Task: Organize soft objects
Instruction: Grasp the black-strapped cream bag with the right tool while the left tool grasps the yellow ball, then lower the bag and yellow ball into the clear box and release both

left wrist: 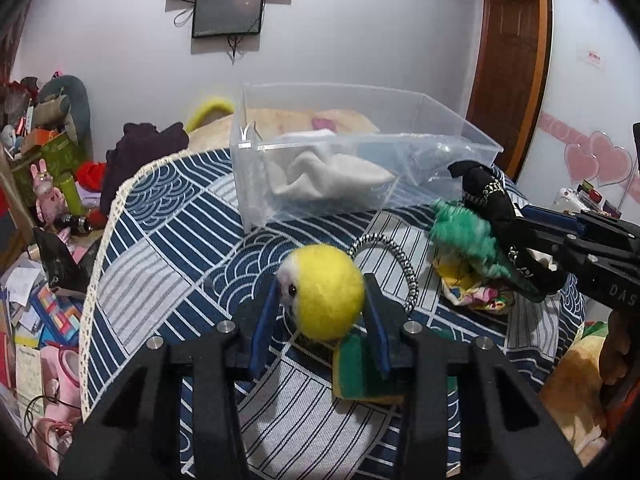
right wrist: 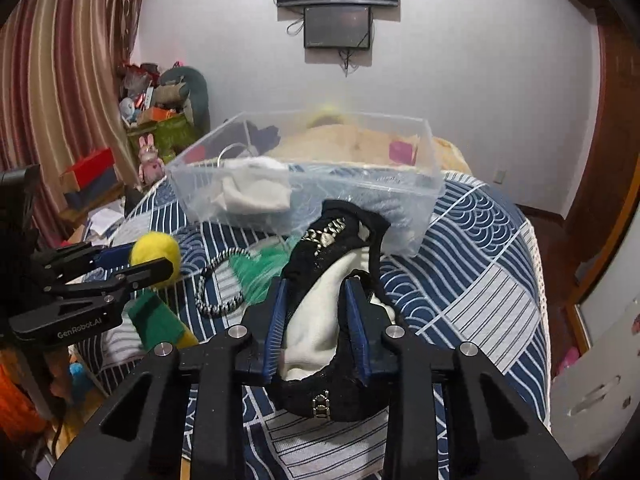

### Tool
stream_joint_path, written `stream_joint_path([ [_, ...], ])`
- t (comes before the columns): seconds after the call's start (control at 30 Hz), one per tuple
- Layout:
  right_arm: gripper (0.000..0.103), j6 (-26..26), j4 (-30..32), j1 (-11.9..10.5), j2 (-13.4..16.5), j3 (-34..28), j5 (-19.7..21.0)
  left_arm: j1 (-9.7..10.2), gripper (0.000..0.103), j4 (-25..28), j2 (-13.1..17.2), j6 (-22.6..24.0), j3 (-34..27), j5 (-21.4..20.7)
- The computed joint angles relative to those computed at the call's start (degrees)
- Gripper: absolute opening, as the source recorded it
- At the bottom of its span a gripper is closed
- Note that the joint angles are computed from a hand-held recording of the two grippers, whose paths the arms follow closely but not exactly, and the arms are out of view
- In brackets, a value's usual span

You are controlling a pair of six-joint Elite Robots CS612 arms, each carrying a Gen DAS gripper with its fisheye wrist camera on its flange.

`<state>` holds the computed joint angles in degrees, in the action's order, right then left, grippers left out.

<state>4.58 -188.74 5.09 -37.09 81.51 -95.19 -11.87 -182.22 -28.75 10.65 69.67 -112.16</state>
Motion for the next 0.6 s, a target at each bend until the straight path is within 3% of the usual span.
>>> stream_joint_path([
  [0.07,0.008,-0.2,-0.1,0.0,-0.1,0.0,0.0,0.03,0.041,-0.7,-0.1,-0.1,0.1,-0.1],
  [0.2,0.007,-0.3,-1.4,0.0,-0.1,0.0,-0.2,-0.04,0.040,-2.0,-0.4,-0.3,0.3,0.0],
  [0.33,0.007,0.1,1.1,0.0,-0.4,-0.6,0.8,0.05,0.040,-2.9,-0.6,-0.9,0.1,-0.7],
  [0.4,0.019,1.0,3.0,-0.2,-0.3,-1.3,2.2,0.06,0.040,-3.2,-0.6,-1.1,0.1,-0.9],
  [0.47,0.047,1.0,3.5,-0.2,0.1,-2.2,2.8,0.01,0.040,-3.4,-0.6,-0.9,0.2,-1.1],
  [0.6,0.049,0.9,6.6,0.0,1.3,-4.8,2.6,-0.17,0.040,-3.5,-0.6,0.0,0.4,-0.7],
])
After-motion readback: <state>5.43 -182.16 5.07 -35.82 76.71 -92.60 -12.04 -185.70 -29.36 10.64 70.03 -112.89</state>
